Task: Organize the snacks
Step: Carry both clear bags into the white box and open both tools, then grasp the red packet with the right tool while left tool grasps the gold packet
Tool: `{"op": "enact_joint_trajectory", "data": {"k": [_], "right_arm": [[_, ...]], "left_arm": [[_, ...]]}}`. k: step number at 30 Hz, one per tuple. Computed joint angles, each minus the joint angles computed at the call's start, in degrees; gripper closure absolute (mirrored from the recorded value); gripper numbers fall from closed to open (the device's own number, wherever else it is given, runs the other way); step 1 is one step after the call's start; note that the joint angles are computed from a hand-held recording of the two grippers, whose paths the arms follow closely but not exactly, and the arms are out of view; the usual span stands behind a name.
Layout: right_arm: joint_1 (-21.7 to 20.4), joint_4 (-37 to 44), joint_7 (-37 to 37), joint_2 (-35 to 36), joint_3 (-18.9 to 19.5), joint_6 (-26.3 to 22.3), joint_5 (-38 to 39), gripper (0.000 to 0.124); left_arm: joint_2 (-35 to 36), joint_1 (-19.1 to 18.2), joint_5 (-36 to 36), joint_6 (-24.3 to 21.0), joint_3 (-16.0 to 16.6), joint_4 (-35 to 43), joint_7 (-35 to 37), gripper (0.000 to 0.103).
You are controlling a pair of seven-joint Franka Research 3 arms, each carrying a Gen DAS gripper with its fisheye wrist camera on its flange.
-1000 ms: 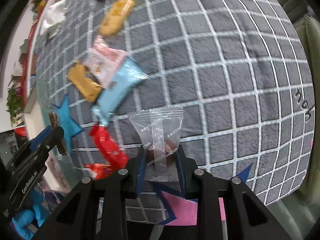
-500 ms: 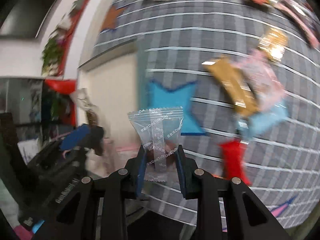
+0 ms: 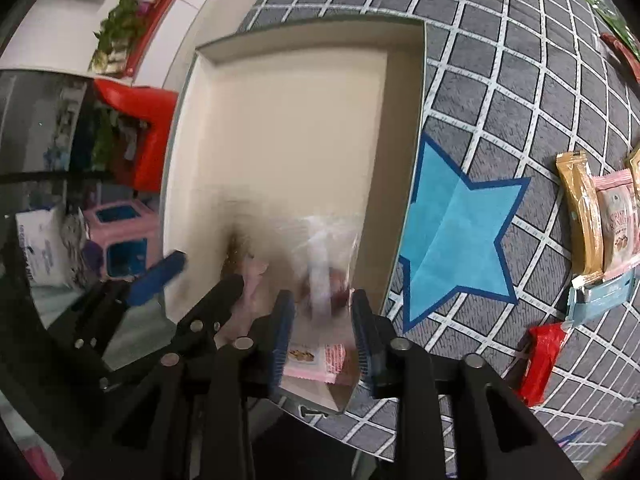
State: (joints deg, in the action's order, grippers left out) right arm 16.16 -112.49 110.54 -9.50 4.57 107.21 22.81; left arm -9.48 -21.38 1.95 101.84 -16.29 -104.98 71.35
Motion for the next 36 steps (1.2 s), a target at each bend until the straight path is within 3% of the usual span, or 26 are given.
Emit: {"op": "enact_joint_trajectory", "data": {"k": [1, 2, 22, 29, 36], "right_arm": [[-0.07, 0.01, 0.55, -0.13, 0.09, -0.28, -0.67, 0.032], [-0.03, 0.59, 1.80, 0.71, 0.54, 0.37, -1.95, 0.031], [-7.24, -11.86, 7.61, -13.20, -2.26, -4.33, -8.48, 0.031], [-11.62, -17.08, 10.02, -18.72, -3.25, -7.18, -11.32, 0.031], [-14.46, -20.92, 9.97, -22.78, -3.80, -10.51, -12.69, 0.031]], "left_arm": [[-0.08, -0.08, 0.69, 0.09, -0.21, 0.08, 0.00, 0.028], [-0.19, -0.21, 1.31, 0.21, -0.40, 0.13, 0.10, 0.027], [6.09, -3.63, 3.58, -0.62, -2.75, 8.24, 2.99, 0.025], [9.17, -5.55, -3.27, 2.41, -3.63, 11.50, 8.89, 0.024], [14.77, -8.31, -8.43, 0.68, -5.44, 13.32, 10.94, 0.023]]}}
